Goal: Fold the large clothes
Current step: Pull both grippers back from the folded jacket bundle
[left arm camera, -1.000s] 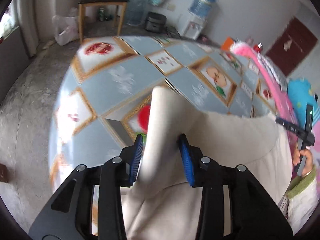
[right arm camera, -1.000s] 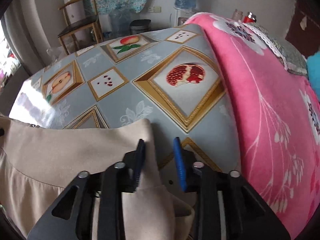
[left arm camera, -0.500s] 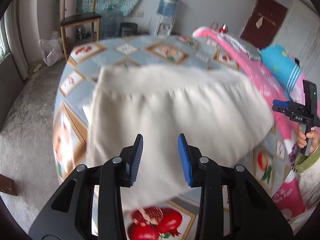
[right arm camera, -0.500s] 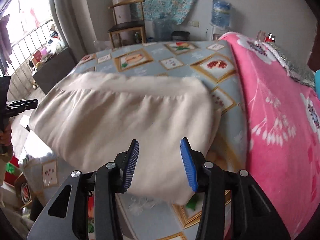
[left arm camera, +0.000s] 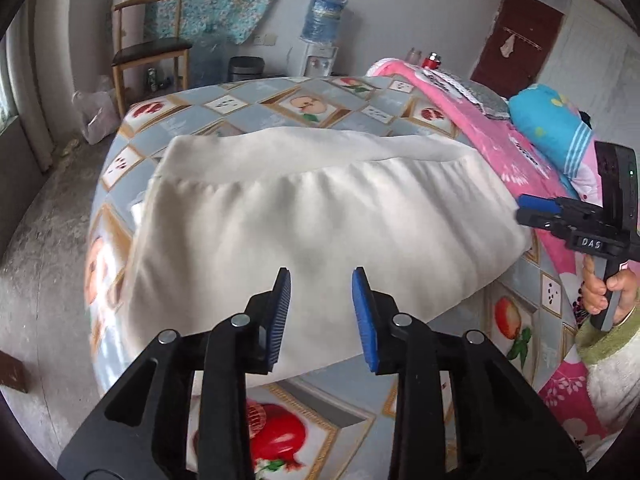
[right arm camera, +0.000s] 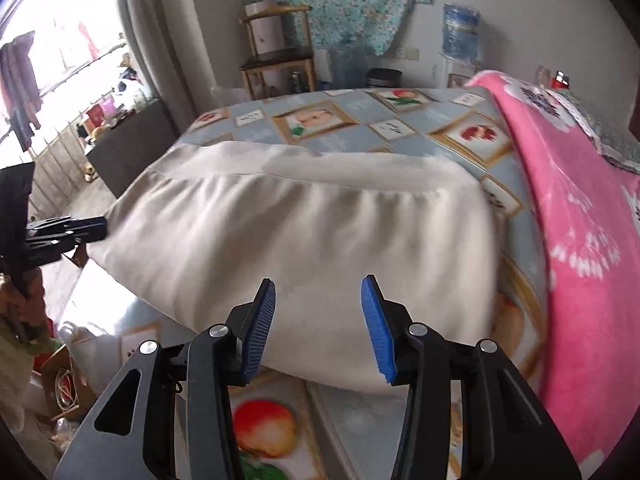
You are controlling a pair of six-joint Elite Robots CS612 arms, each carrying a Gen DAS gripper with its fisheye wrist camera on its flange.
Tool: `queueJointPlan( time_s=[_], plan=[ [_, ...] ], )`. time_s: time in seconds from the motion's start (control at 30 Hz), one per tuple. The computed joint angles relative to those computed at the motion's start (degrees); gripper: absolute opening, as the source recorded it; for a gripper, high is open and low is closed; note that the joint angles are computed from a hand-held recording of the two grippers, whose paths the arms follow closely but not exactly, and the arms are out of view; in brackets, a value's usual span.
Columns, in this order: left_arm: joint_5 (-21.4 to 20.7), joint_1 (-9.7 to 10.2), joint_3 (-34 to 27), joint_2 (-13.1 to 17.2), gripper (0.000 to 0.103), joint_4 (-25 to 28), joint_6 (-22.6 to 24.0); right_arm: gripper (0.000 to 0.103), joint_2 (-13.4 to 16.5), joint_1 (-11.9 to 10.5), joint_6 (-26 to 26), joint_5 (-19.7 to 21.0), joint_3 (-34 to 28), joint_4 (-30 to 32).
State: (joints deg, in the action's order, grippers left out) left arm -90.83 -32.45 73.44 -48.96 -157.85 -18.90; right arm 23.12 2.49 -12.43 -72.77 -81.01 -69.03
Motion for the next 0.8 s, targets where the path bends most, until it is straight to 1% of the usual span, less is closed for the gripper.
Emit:
queueJointPlan(
  time_s=[0.03,0.07,0.1,0.13,0.17,0.2,0.23,0.27,0.3,0.33,0.37,0.4,0.43,0.47,0.53,0.57,0.6,0.63,0.67,0.7,0.73,0.77,0.8],
  plan=[
    [-0.1,-0.57,-1.2,0.9,0.032,-0.5,0.8,0.043,0.0,0.9,-0.9,1.0,1.0,-0.5],
    [-0.1,-1.07,-1.9,1.6,0.032,-1.3,1.3,0.04,0.1,1.6,-1.2,1.5,1.9,-0.4],
    [-0.4,-1.47,-2.9,2.5,0.032,-1.9,1.7,0.033,0.2,2.3,-1.6,1.3,2.7,-0.1],
    [-0.6,-1.76,-3.5,3.2,0.032,-1.8,1.7,0.03,0.2,2.8,-2.2,0.7,3.4,0.5],
    [-0.7,-1.98,-4.4,4.0,0.032,-0.4,1.6,0.025,0.5,3.4,-2.9,-0.5,3.9,0.9],
    [-0.1,-2.28,-5.1,4.5,0.032,1.7,2.1,0.025,1.0,3.7,-3.4,-2.0,4.1,1.0],
    [1.9,-2.71,-5.6,5.2,0.032,3.9,3.2,0.025,1.8,3.7,-3.2,-1.5,3.1,-0.7],
    [4.1,-3.13,-5.5,5.3,0.032,3.6,4.9,0.025,1.6,3.6,-3.2,-1.3,3.2,-0.2],
    [5.0,-3.41,-5.3,5.1,0.032,4.0,6.5,0.024,1.1,3.5,-2.8,-1.2,3.5,0.8],
    [5.3,-3.51,-5.3,4.8,0.032,4.7,7.0,0.024,0.8,3.4,-2.7,-1.3,3.6,1.3],
    [4.9,-3.4,-5.4,4.5,0.032,5.9,6.5,0.024,0.8,3.3,-2.8,-1.7,3.3,1.2],
    [4.4,-3.19,-5.1,4.0,0.033,6.0,5.8,0.024,0.8,3.1,-2.7,-3.1,2.5,0.2],
    [4.7,-3.09,-4.3,3.4,0.033,4.9,5.6,0.024,1.0,3.0,-1.9,-4.8,2.0,-1.2],
    [6.0,-3.04,-3.2,2.5,0.033,3.7,5.5,0.024,1.4,2.7,-0.5,-5.8,0.8,-1.8],
    [8.4,-2.73,-1.1,0.9,0.033,2.3,3.9,0.024,1.9,1.5,4.5,-9.1,-0.7,-3.1],
    [9.5,-2.38,-0.1,0.2,0.033,1.8,2.0,0.024,2.3,0.9,7.4,-11.2,-1.5,-3.1],
    [10.6,-1.9,0.8,-0.3,0.034,2.1,-0.9,0.025,2.7,0.4,10.1,-13.0,-2.2,-2.7],
    [10.9,-1.28,0.9,-0.3,0.036,3.5,-3.7,0.025,3.0,0.1,12.2,-15.2,-2.5,-1.8],
    [10.9,-0.65,0.7,-0.1,0.036,5.9,-6.5,0.025,3.2,-0.2,13.6,-16.2,-2.4,0.4],
    [9.8,0.03,1.2,0.1,0.036,6.0,-9.0,0.025,4.0,-0.7,14.8,-14.8,-3.0,0.5],
    [8.0,0.51,1.6,0.1,0.036,3.7,-10.1,0.026,4.5,-0.8,15.1,-14.3,-4.0,-0.1],
    [7.2,0.74,2.4,-0.2,0.036,2.2,-11.3,0.026,4.2,-0.7,15.0,-14.9,-4.1,0.6],
    [6.8,0.78,2.6,-0.6,0.036,2.7,-12.3,0.028,3.9,-0.6,15.6,-14.9,-4.4,1.3]
  ],
)
